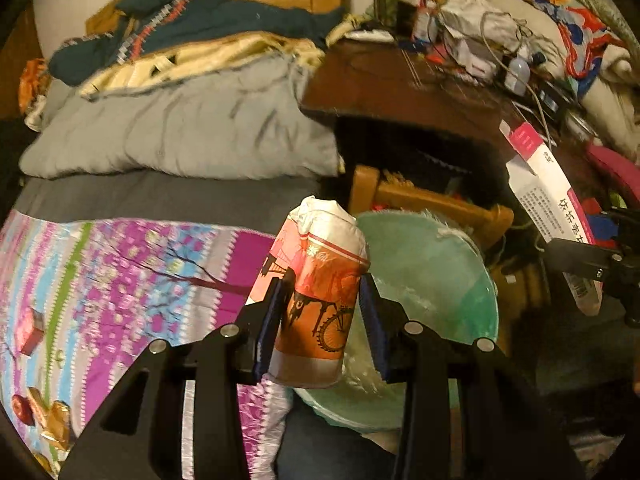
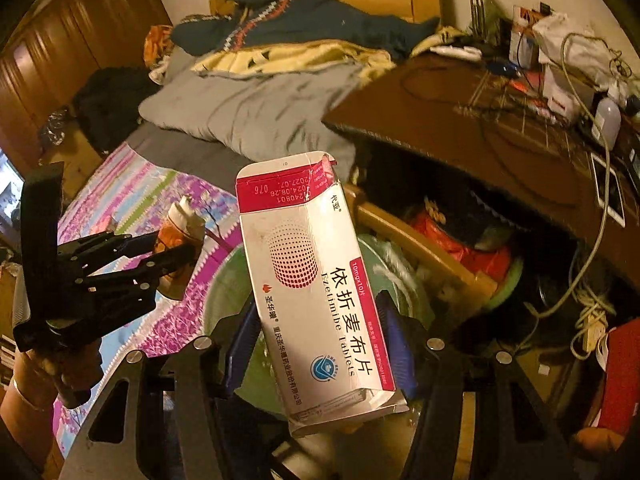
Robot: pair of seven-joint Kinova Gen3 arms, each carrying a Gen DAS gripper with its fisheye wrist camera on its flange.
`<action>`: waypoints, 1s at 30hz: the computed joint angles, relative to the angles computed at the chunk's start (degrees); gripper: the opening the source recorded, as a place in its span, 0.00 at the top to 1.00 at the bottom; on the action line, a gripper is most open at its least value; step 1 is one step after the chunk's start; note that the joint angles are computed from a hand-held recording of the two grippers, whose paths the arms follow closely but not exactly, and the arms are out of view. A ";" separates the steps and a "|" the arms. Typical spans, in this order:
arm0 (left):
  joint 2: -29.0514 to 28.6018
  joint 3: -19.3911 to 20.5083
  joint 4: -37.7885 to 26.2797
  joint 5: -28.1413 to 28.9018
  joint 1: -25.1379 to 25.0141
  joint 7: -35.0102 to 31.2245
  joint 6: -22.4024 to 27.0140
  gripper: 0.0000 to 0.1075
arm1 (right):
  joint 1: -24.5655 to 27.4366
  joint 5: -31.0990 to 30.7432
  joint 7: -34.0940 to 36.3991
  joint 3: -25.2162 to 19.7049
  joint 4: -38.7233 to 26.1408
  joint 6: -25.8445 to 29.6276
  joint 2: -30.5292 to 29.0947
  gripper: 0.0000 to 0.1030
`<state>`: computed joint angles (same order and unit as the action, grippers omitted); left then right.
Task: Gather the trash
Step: 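Carry the box and cup to the green bin and open both tools, then swing both open tools back over the trash pile on the bed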
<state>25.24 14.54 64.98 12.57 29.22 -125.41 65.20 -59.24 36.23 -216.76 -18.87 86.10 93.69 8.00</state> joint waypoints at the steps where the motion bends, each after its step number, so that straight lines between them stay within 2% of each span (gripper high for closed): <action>1: 0.72 0.20 -0.63 0.20 -0.04 -0.09 1.15 0.65 | 0.29 -0.59 -0.51 0.11 0.54 -1.00 -0.13 0.43; 7: 2.39 0.63 0.14 0.95 0.04 -2.06 4.04 0.64 | 2.06 -3.21 -3.00 0.18 4.32 -7.79 -0.55 0.43; 10: 2.92 0.52 0.27 1.05 0.45 -2.17 4.39 0.59 | 2.37 -2.56 -5.20 0.14 6.42 -10.80 -1.20 0.39; 11: 3.06 0.28 0.04 0.66 0.93 -1.62 4.40 0.44 | 2.62 -2.44 -5.56 0.13 7.00 -11.56 -1.39 0.37; 12: 2.90 -0.07 0.30 0.39 1.20 -0.94 3.67 0.31 | 2.87 -2.36 -6.15 0.15 7.50 -12.16 -1.49 0.28; 13: 2.74 -0.06 0.58 0.59 0.99 -0.85 3.10 0.28 | 2.98 -2.37 -6.68 0.10 7.53 -11.95 -1.45 0.22; 19: 2.62 -0.48 0.29 0.31 0.58 1.00 2.16 0.27 | 2.67 -0.43 -9.43 -0.64 8.89 -11.08 -2.10 0.22; 26: 1.06 -0.81 3.01 -0.88 0.04 1.79 -0.32 0.27 | 2.38 1.01 -10.56 -1.38 9.44 -11.42 -2.07 0.22; 30: -0.69 -1.31 5.95 -0.96 -1.03 3.15 -2.85 0.27 | 1.70 2.58 -8.74 -1.20 7.84 -10.84 -0.31 0.22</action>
